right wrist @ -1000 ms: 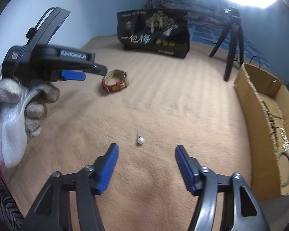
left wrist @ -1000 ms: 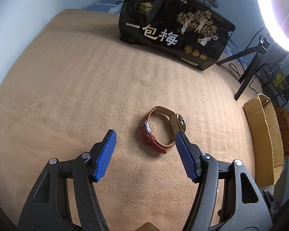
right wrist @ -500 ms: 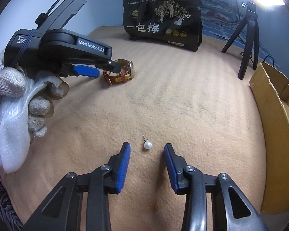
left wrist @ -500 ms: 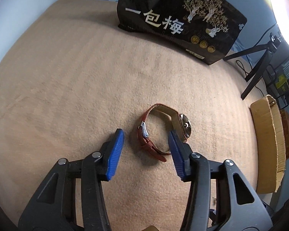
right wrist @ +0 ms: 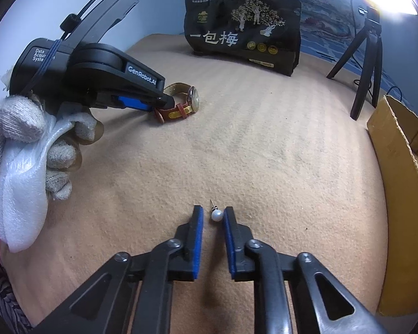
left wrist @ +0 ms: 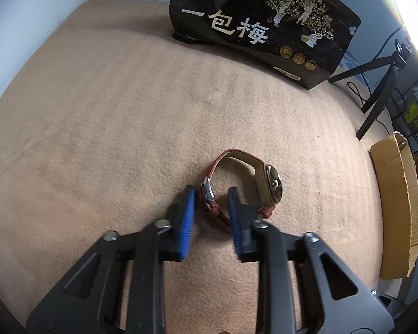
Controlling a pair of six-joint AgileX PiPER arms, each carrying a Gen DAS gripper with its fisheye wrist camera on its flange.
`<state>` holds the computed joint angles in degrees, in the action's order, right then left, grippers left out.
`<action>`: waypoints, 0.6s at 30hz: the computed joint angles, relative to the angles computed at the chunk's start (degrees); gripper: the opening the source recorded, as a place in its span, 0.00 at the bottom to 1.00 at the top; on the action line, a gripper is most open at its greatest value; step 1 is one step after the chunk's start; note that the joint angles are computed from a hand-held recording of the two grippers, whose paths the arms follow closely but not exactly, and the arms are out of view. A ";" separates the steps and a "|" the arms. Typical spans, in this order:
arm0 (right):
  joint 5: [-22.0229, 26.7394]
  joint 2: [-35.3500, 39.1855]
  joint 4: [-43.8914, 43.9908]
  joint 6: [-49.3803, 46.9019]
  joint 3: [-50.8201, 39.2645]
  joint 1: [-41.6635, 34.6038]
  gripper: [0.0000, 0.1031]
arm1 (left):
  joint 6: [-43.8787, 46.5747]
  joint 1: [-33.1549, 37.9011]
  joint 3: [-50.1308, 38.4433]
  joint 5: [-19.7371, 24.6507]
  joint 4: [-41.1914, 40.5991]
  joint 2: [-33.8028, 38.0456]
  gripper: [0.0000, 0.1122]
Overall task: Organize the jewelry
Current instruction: 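Grasp the brown leather watch strap with the left tool while the right tool grasps the pearl earring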
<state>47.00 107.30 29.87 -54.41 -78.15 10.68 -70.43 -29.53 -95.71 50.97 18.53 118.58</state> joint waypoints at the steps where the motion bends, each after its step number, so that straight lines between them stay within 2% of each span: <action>1: -0.33 -0.06 -0.38 0.21 0.12 0.25 0.07 | -0.10 -0.10 -0.15 0.20 0.15 0.09 0.14; 7: -0.68 -0.32 -0.31 0.58 0.13 0.13 0.06 | -0.98 0.01 0.55 -0.09 0.38 -0.53 0.08; 18: -0.11 -2.31 1.05 0.62 -0.57 -0.90 0.06 | -2.86 -0.86 0.78 1.42 1.96 -3.14 0.07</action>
